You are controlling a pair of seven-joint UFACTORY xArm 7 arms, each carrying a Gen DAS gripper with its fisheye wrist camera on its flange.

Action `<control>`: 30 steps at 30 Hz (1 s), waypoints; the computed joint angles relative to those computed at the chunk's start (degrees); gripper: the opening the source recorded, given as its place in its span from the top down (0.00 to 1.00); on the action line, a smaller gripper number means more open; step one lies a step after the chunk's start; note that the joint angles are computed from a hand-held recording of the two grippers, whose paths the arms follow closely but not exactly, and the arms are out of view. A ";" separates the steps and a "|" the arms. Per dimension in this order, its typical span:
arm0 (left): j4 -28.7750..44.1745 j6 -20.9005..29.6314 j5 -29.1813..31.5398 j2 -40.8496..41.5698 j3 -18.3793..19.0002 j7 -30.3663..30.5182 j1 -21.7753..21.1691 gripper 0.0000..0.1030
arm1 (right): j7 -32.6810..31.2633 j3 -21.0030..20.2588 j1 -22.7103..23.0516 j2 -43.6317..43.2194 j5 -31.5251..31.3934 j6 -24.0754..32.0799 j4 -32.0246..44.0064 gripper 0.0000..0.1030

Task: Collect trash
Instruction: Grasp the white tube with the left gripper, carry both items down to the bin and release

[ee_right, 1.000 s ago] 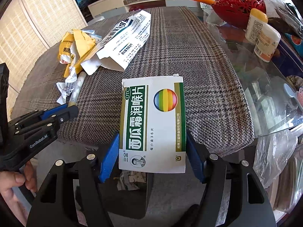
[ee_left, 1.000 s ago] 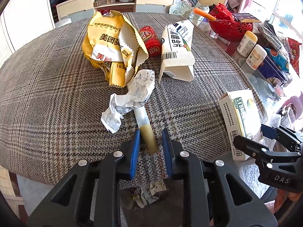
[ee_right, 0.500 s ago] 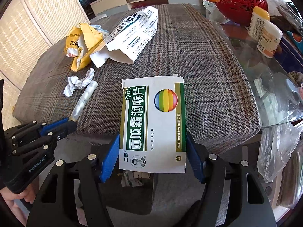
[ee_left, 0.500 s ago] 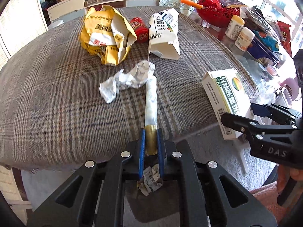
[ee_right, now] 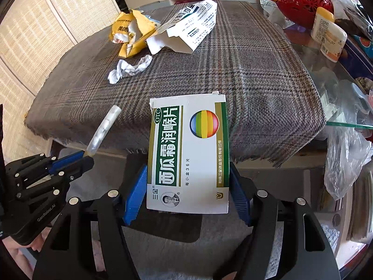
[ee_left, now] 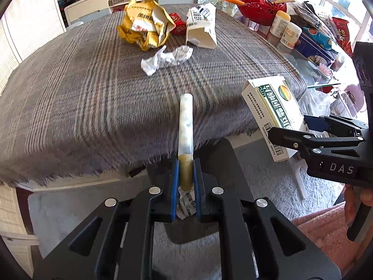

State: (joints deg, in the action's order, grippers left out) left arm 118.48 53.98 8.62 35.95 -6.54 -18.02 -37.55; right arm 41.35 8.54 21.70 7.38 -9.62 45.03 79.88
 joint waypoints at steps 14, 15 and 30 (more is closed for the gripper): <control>-24.64 -8.21 -5.06 -8.24 -3.79 -4.06 3.21 0.90 | -0.45 2.01 0.91 -0.21 9.90 -5.83 -10.49 0.35; -24.80 -8.36 -5.53 -7.84 -3.96 -4.19 3.38 0.90 | -0.72 2.03 0.83 0.44 11.00 -6.33 -10.54 0.35; -21.17 -7.24 -6.52 -3.31 -3.58 -4.56 2.69 0.88 | -0.29 1.73 1.28 5.74 14.80 -10.39 -8.76 0.33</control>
State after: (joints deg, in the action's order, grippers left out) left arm 97.31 46.74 2.10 32.64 -10.12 -22.57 -34.85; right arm 41.06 10.26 22.98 13.12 5.18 34.64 71.12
